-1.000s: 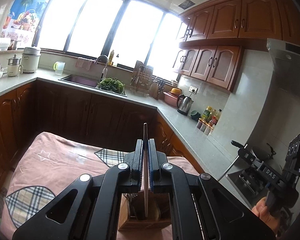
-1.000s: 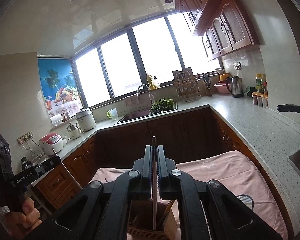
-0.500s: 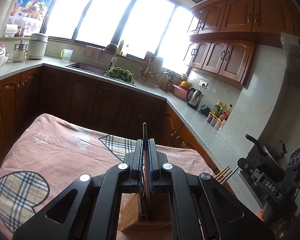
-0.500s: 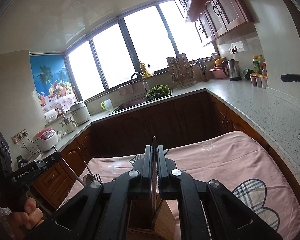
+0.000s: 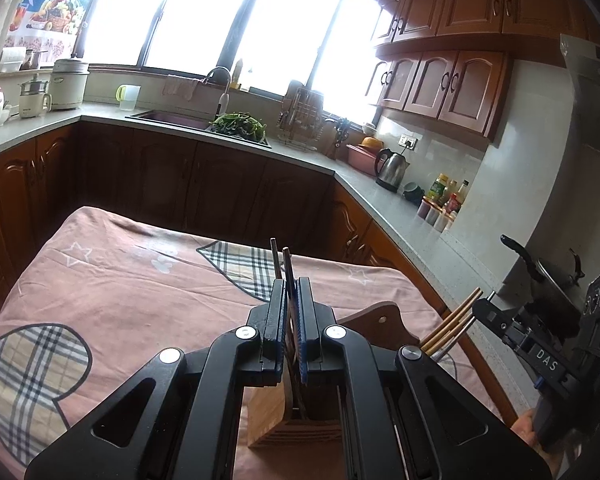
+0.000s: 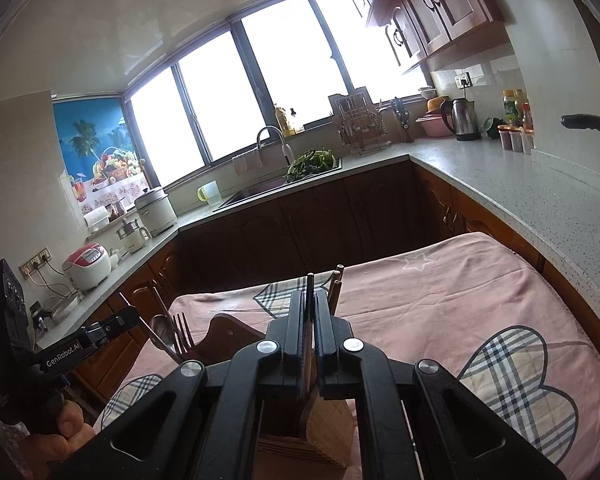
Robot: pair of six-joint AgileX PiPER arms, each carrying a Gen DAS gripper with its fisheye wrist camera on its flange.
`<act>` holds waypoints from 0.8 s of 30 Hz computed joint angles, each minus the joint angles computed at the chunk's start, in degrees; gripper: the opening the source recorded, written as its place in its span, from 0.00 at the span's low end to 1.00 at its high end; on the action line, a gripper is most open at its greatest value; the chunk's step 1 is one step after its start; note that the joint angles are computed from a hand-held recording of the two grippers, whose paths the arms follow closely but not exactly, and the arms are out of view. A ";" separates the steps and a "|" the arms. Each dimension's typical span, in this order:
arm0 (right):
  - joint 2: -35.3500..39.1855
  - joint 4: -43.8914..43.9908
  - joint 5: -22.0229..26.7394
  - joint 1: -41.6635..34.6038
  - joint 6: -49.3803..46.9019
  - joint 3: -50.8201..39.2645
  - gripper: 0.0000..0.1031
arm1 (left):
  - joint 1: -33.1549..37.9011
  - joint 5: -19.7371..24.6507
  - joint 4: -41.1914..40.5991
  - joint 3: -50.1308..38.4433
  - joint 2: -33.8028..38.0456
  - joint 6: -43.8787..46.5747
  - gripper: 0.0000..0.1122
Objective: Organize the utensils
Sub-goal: 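Lower the chopsticks into the holder and open both grippers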
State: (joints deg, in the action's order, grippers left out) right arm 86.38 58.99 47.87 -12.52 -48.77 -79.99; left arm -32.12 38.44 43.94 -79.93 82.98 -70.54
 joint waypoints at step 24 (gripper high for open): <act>0.61 -1.35 -0.45 0.64 0.59 -0.08 0.06 | -0.19 2.37 -2.51 -2.31 1.26 3.93 0.04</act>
State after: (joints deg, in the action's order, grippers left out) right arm 86.99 57.65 47.42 -11.88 -48.19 -80.07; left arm -32.32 40.81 41.43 -82.24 84.24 -66.61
